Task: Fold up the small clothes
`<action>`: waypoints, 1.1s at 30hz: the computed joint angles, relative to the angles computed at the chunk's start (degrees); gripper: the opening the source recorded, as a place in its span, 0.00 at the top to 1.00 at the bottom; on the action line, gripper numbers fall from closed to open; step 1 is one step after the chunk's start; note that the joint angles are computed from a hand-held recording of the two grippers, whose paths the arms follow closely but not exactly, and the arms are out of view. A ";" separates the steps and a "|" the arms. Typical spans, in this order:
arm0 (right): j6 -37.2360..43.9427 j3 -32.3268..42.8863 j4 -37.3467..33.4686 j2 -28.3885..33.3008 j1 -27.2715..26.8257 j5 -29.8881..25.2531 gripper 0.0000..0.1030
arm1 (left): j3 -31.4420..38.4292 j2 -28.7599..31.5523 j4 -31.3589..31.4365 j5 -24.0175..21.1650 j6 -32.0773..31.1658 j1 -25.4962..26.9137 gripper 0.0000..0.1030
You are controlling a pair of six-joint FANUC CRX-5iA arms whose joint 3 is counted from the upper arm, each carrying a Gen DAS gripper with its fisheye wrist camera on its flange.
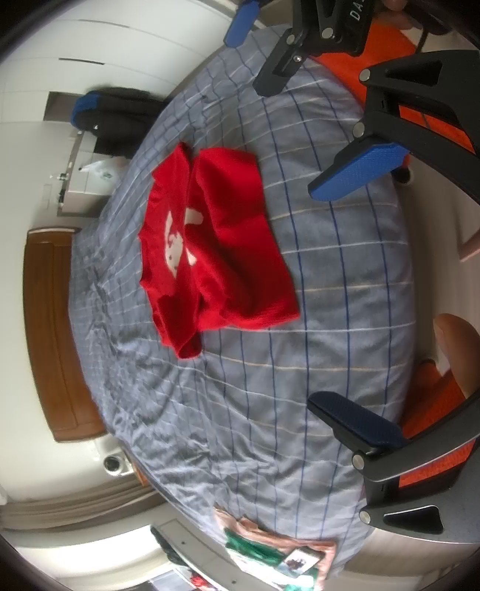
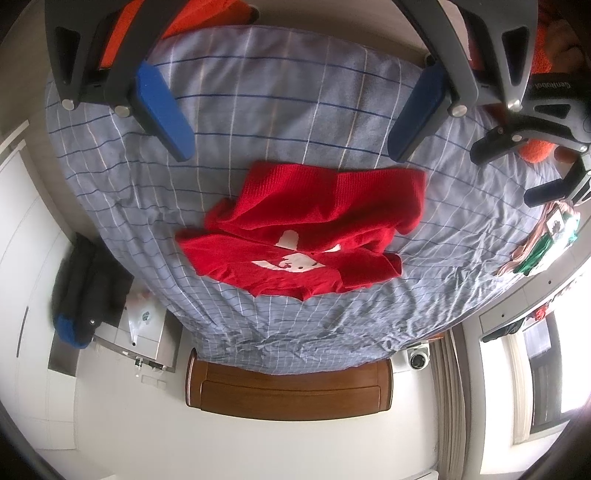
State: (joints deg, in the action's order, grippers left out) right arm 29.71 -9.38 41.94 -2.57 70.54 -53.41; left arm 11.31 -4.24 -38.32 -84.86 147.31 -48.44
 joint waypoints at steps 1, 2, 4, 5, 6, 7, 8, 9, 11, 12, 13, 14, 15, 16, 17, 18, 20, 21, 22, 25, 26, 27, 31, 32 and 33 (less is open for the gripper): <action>-0.06 -0.06 0.09 -0.01 0.00 0.04 0.00 | 0.02 0.06 0.01 0.02 -0.06 0.03 0.00; -0.04 0.00 0.12 0.05 0.00 0.06 0.00 | 0.02 0.06 0.01 0.02 -0.06 0.03 0.00; 0.00 0.09 0.05 0.22 0.00 0.08 0.00 | -0.03 0.00 0.08 0.11 -0.03 0.08 0.00; 0.00 0.06 0.01 0.16 0.00 0.05 0.00 | -0.07 -0.01 0.14 0.16 -0.05 0.12 0.00; 0.07 0.19 -0.12 0.25 -0.01 0.03 0.00 | 0.01 0.06 0.06 0.02 -0.07 0.06 0.00; 0.04 0.17 -0.10 0.24 0.01 0.02 0.00 | 0.01 0.04 0.05 0.02 -0.06 0.05 0.00; -0.08 0.03 0.08 0.16 0.01 0.05 0.00 | 0.01 0.04 0.05 0.02 -0.06 0.05 0.00; -0.09 0.08 0.06 0.21 0.03 0.00 0.00 | -0.02 0.02 0.11 0.07 -0.04 0.08 0.00; 0.07 0.18 -0.17 0.27 -0.01 0.02 0.00 | 0.01 0.05 0.01 0.04 0.06 0.02 0.00; -0.03 0.19 -0.08 0.30 0.00 0.00 0.00 | 0.05 0.08 -0.02 0.00 0.02 0.00 0.00; -0.13 0.21 0.02 0.35 0.04 -0.08 0.00 | 0.05 0.08 -0.02 0.00 0.02 0.00 0.00; -0.07 0.23 0.01 0.37 0.01 -0.08 0.00 | 0.05 0.08 -0.02 0.00 0.02 0.00 0.00; -0.07 0.22 -0.01 0.40 -0.04 -0.05 0.00 | 0.06 0.07 0.05 0.02 -0.03 0.06 0.00; 0.08 0.25 -0.11 0.38 -0.09 -0.05 0.00 | 0.06 0.07 0.11 0.02 -0.08 0.09 0.00; 0.04 0.22 -0.17 0.43 -0.12 -0.06 0.00 | 0.06 0.08 0.14 0.00 -0.09 0.11 0.00; 0.00 0.27 -0.28 0.50 -0.12 -0.11 0.00 | 0.11 0.16 0.21 0.03 -0.12 0.16 0.00; 0.16 0.24 -0.58 0.57 -0.33 -0.03 0.00 | 0.22 0.32 0.24 -0.05 -0.19 0.24 0.00; 0.20 0.19 -0.69 0.61 -0.39 0.00 0.00 | 0.23 0.41 0.27 -0.03 -0.20 0.31 0.00; 0.22 0.24 -0.72 0.68 -0.32 -0.04 0.00 | 0.17 0.42 0.30 0.02 -0.18 0.36 0.00; 0.40 0.05 -0.85 0.62 -0.49 0.14 0.00 | 0.15 0.41 0.32 0.05 -0.14 0.37 0.00; 0.49 0.06 -0.94 0.67 -0.44 0.12 0.00 | 0.15 0.43 0.36 0.06 -0.17 0.39 0.00; 0.64 0.02 -1.05 0.61 -0.50 0.14 0.00 | 0.06 0.44 0.38 0.08 -0.14 0.39 0.00; 0.77 0.04 -1.26 0.59 -0.48 -0.01 0.00 | -0.36 0.22 0.57 0.33 -0.10 0.52 0.00; 0.71 -0.04 -1.21 0.56 -0.45 -0.07 0.00 | -0.43 0.19 0.66 0.43 -0.07 0.56 0.00; 0.76 0.00 -1.28 0.60 -0.46 -0.03 0.00 | -0.65 0.08 0.86 0.64 -0.03 0.68 0.00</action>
